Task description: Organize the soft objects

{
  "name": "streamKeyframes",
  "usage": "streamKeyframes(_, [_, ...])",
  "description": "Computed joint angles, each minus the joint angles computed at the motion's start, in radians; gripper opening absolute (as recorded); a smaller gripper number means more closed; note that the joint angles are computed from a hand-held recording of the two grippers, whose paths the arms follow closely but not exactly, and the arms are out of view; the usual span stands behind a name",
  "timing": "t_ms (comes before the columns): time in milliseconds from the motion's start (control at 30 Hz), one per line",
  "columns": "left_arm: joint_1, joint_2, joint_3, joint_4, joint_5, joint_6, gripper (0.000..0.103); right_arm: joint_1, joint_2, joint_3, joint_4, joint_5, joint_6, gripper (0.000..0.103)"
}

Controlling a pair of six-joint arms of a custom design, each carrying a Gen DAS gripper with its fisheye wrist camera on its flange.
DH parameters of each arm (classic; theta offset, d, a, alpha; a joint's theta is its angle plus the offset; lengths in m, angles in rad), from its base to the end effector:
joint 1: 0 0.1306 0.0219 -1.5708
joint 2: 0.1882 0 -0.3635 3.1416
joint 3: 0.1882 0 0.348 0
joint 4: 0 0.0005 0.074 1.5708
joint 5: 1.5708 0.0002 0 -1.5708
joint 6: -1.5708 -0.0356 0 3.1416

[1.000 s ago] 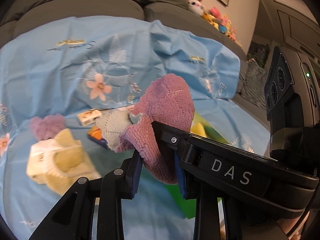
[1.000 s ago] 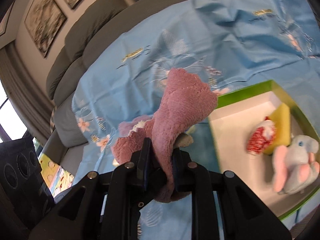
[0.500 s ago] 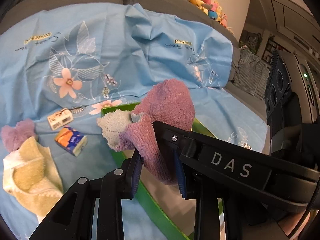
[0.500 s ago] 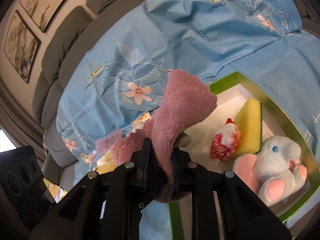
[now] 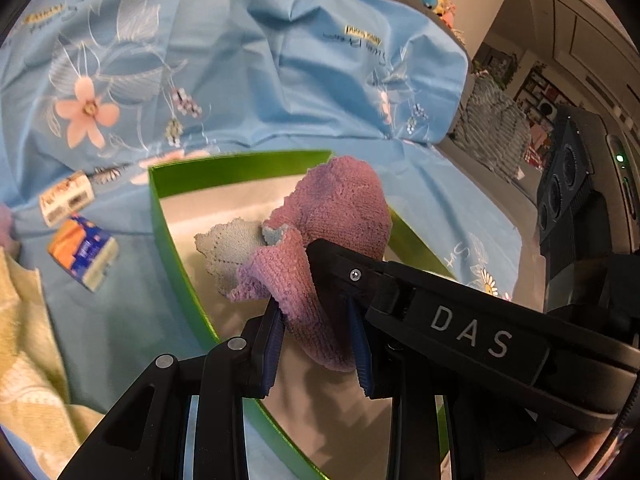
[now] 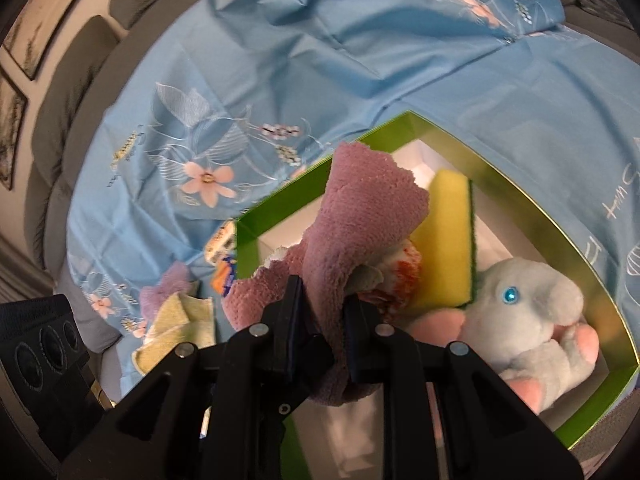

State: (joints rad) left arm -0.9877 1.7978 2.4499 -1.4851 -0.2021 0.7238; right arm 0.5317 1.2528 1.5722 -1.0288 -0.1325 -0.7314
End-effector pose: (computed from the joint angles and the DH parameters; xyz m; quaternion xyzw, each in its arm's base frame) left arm 0.2909 -0.4289 0.5937 0.0860 0.9247 -0.2092 0.3063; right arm 0.3323 0.2004 0.5290 0.0629 0.9049 0.2945 0.3007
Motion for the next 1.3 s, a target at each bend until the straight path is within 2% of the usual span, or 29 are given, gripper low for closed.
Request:
streamKeyframes(233, [0.011,0.019,0.004,-0.001,0.052,-0.003,0.031,-0.013,0.015,0.007,-0.039,0.021,-0.017,0.02])
streamKeyframes(500, [0.004,0.07,0.094,-0.076,0.024,-0.015,0.031,-0.005,0.022,0.021,-0.072,0.064,-0.022,0.02])
streamKeyframes(567, [0.001,0.072,0.108,-0.087,0.021,-0.008,0.031,-0.004,0.016,0.023,-0.078,0.07,-0.027,0.024])
streamKeyframes(600, [-0.001,0.065,0.104,-0.085,0.02,-0.008,0.031,-0.001,0.013,0.025,-0.084,0.079,-0.028,0.033])
streamKeyframes(633, [-0.005,0.05,0.085,-0.072,0.009,-0.006,0.031,0.005,0.009,0.032,-0.096,0.1,-0.02,0.05])
streamKeyframes(667, [-0.011,0.033,0.067,-0.06,-0.007,-0.007,0.032,0.013,0.005,0.035,-0.098,0.119,-0.009,0.058])
streamKeyframes(700, [-0.014,0.025,0.063,-0.058,-0.018,-0.007,0.034,0.023,0.0,0.039,-0.103,0.144,0.003,0.063])
streamKeyframes(767, [-0.025,0.003,0.053,-0.065,-0.046,-0.008,0.053,0.045,-0.015,0.046,-0.109,0.196,0.013,0.063])
streamKeyframes(800, [-0.029,-0.006,0.049,-0.07,-0.058,-0.007,0.058,0.052,-0.022,0.046,-0.108,0.208,0.013,0.068])
streamKeyframes(833, [-0.036,-0.021,0.038,-0.07,-0.078,-0.005,0.064,0.058,-0.032,0.043,-0.1,0.215,0.013,0.079])
streamKeyframes(900, [-0.049,-0.066,-0.005,-0.051,-0.116,0.008,0.066,0.071,-0.053,0.032,-0.08,0.231,0.016,0.088])
streamKeyframes(967, [-0.053,-0.109,-0.043,-0.044,-0.125,0.031,0.069,0.091,-0.067,0.034,-0.079,0.265,0.014,0.089])
streamKeyframes(1133, [-0.074,-0.232,-0.165,-0.029,-0.177,0.112,0.069,0.152,-0.081,0.048,-0.071,0.343,0.019,0.1])
streamKeyframes(1233, [-0.093,-0.315,-0.244,-0.057,-0.227,0.164,0.069,0.198,-0.08,0.058,-0.064,0.379,0.024,0.102])
streamKeyframes(1300, [-0.113,-0.379,-0.304,-0.099,-0.294,0.232,0.069,0.223,-0.071,0.068,-0.07,0.392,0.031,0.102])
